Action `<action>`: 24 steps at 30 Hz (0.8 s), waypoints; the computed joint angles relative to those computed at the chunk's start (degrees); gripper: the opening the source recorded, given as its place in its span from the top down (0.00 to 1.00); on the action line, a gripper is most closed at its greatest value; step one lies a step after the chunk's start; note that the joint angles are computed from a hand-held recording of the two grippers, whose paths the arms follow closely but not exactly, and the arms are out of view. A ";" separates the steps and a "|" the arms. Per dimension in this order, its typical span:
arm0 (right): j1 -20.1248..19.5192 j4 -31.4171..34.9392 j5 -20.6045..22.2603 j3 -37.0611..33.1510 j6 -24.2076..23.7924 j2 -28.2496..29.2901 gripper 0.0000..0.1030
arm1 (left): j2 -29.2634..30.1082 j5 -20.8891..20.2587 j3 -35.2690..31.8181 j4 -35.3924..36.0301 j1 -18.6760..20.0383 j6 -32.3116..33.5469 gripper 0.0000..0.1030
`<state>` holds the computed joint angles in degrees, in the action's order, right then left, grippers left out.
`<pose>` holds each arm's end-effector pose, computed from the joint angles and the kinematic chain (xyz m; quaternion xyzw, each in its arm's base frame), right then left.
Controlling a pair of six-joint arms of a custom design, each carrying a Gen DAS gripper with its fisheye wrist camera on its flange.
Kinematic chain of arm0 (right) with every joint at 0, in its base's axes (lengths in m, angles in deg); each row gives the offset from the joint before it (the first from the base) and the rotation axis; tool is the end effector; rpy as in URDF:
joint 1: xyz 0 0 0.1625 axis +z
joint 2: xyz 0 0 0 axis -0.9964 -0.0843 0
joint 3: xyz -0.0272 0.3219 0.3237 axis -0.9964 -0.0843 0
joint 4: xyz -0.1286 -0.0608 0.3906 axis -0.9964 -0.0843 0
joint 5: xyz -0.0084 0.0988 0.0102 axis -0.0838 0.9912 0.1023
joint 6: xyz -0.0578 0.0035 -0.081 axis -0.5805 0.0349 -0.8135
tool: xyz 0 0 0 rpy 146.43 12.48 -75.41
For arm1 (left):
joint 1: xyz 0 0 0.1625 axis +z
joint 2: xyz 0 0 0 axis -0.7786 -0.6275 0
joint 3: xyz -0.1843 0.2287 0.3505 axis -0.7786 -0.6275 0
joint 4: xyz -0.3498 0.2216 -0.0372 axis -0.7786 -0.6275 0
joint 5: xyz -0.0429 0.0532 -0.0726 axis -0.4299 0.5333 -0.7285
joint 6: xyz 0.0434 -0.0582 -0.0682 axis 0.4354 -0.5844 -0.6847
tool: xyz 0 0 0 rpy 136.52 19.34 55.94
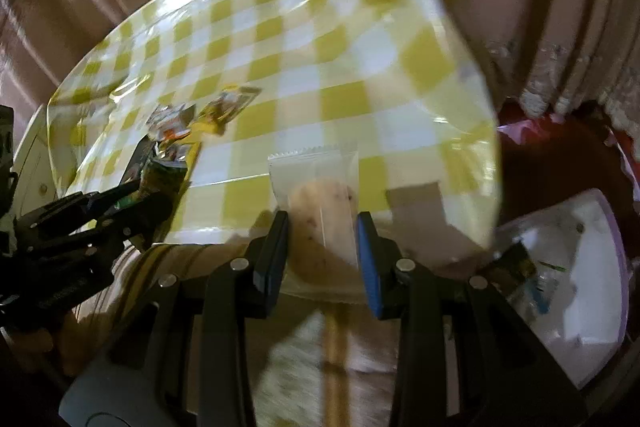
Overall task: Organize snacks
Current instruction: 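Carry the green bag and cookie pack over the white box and open both tools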
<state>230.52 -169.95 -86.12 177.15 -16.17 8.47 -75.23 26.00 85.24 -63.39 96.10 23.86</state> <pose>0.4152 -0.2189 -0.0372 -0.0166 -0.8999 0.3267 0.2883 -0.0322 -0.2858 0.3549 0.3454 0.9060 -0.1457 0.1964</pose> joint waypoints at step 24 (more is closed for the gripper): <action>3.27 15.92 0.10 15.89 29.30 -13.72 0.64 | 3.63 -14.51 8.27 0.85 -20.14 -10.46 0.62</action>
<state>233.79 -154.03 -86.02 193.04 13.12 -5.25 -71.60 11.49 93.51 -62.54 75.96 13.40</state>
